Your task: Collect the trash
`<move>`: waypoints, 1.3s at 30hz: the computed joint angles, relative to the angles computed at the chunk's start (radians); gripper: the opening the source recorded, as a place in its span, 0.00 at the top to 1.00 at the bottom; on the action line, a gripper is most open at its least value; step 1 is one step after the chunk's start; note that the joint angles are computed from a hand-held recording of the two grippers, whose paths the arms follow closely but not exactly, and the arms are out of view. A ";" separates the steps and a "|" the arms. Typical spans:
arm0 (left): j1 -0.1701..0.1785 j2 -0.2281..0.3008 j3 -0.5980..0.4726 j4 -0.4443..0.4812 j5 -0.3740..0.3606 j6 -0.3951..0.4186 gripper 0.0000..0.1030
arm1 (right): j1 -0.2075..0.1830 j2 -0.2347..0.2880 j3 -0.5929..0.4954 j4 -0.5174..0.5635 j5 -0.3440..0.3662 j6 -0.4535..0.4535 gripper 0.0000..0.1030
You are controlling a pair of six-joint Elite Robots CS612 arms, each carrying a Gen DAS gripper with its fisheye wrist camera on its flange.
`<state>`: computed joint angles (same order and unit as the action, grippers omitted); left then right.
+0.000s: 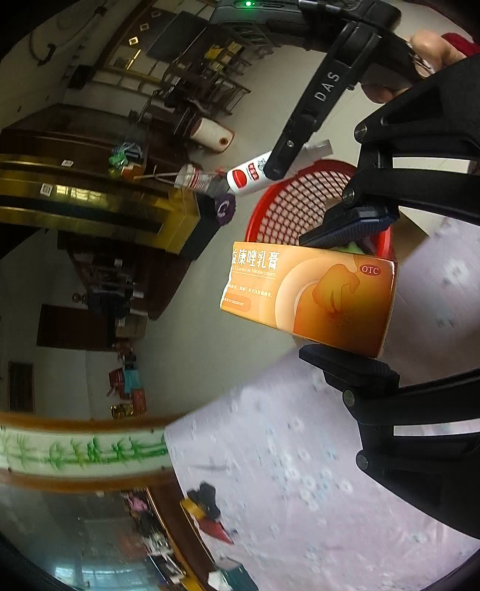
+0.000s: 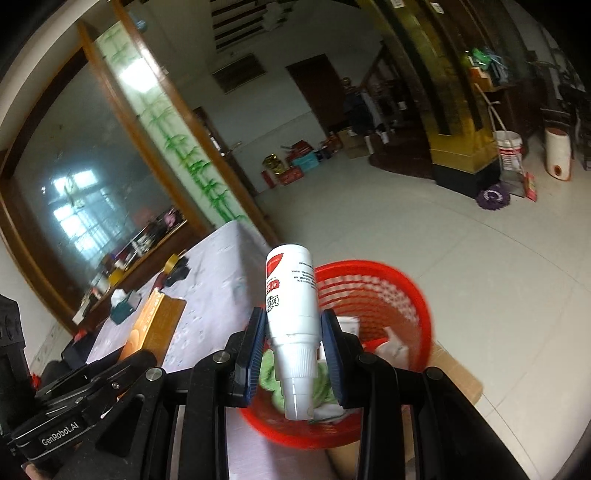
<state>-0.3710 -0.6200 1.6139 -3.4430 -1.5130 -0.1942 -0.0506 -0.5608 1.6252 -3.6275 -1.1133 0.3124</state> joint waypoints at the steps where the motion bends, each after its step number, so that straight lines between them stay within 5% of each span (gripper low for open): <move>1: -0.003 0.005 -0.011 0.006 -0.006 -0.001 0.50 | -0.002 0.001 -0.003 0.003 -0.001 0.001 0.68; 10: -0.006 0.068 -0.123 0.087 -0.049 -0.020 0.48 | -0.010 0.027 -0.063 0.092 -0.038 -0.008 0.67; 13: 0.001 0.075 -0.136 0.126 -0.068 -0.042 0.27 | -0.005 0.041 -0.097 0.160 -0.067 -0.034 0.62; 19: 0.011 0.060 -0.087 0.070 -0.049 -0.059 0.27 | -0.005 0.029 -0.071 0.134 -0.074 -0.025 0.59; 21: 0.013 0.046 -0.051 0.031 -0.022 -0.055 0.27 | 0.001 0.017 -0.052 0.121 -0.088 -0.039 0.45; 31: 0.015 -0.009 0.141 -0.177 0.151 -0.004 0.18 | 0.100 -0.046 0.066 0.009 -0.375 -0.172 0.11; 39: -0.013 -0.017 0.264 -0.273 0.337 0.002 0.09 | 0.178 -0.049 0.142 -0.087 -0.579 -0.223 0.06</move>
<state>-0.3844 -0.6371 1.8776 -3.7161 -1.1761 -0.1926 0.1272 -0.6101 1.7669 -3.7145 -1.6927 0.0899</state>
